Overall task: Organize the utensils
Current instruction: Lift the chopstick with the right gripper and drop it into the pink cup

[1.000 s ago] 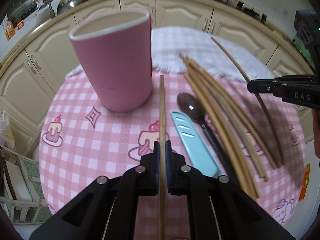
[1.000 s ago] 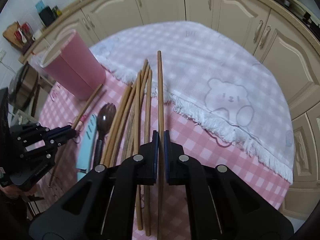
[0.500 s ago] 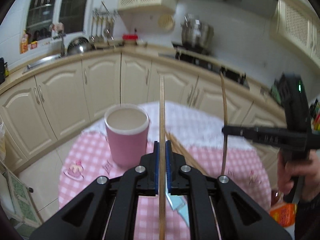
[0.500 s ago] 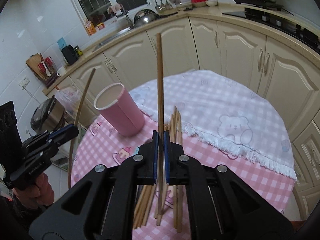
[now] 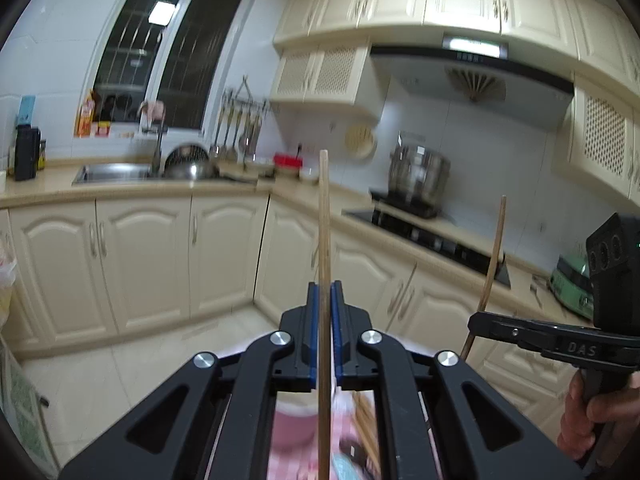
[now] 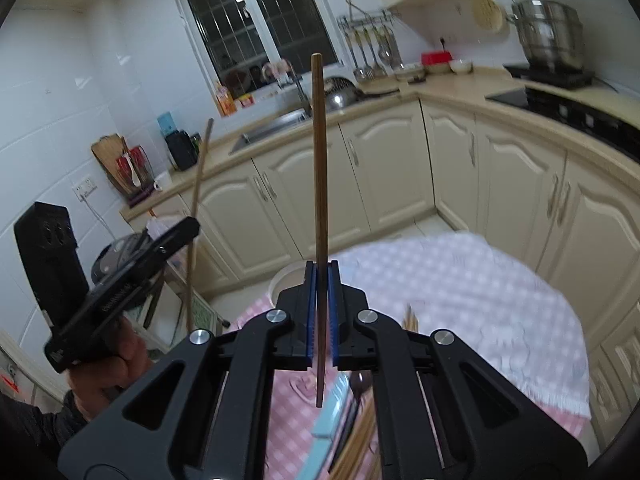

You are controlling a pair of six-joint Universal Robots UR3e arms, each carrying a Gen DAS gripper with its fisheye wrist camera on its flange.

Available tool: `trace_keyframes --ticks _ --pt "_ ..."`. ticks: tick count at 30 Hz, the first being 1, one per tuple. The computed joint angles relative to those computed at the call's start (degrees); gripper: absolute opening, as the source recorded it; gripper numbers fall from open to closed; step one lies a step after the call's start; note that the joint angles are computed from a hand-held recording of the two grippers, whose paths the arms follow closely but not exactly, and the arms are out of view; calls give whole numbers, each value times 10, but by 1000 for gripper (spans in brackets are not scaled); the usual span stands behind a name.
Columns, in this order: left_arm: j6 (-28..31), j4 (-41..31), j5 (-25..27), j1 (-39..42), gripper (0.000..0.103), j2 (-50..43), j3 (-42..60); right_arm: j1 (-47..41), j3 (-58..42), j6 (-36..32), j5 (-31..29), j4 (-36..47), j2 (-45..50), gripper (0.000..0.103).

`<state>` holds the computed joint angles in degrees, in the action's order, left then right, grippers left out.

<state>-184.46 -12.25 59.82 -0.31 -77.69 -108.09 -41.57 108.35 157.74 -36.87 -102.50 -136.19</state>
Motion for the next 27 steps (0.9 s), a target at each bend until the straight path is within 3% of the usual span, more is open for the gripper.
trace_keyframes --ticks 4,10,16,27 --pt "-35 86 32 -24 5 -80 69 118 -30 143 -70 -222 123 6" --pt "-59 133 89 -63 5 -187 160 230 -84 224 -166 -374 263 6" --pt "-61 168 130 -88 5 -257 183 275 -97 237 -218 -420 331 6" --pt "-58 212 135 -84 6 -322 169 307 -85 242 -248 -444 391 6"
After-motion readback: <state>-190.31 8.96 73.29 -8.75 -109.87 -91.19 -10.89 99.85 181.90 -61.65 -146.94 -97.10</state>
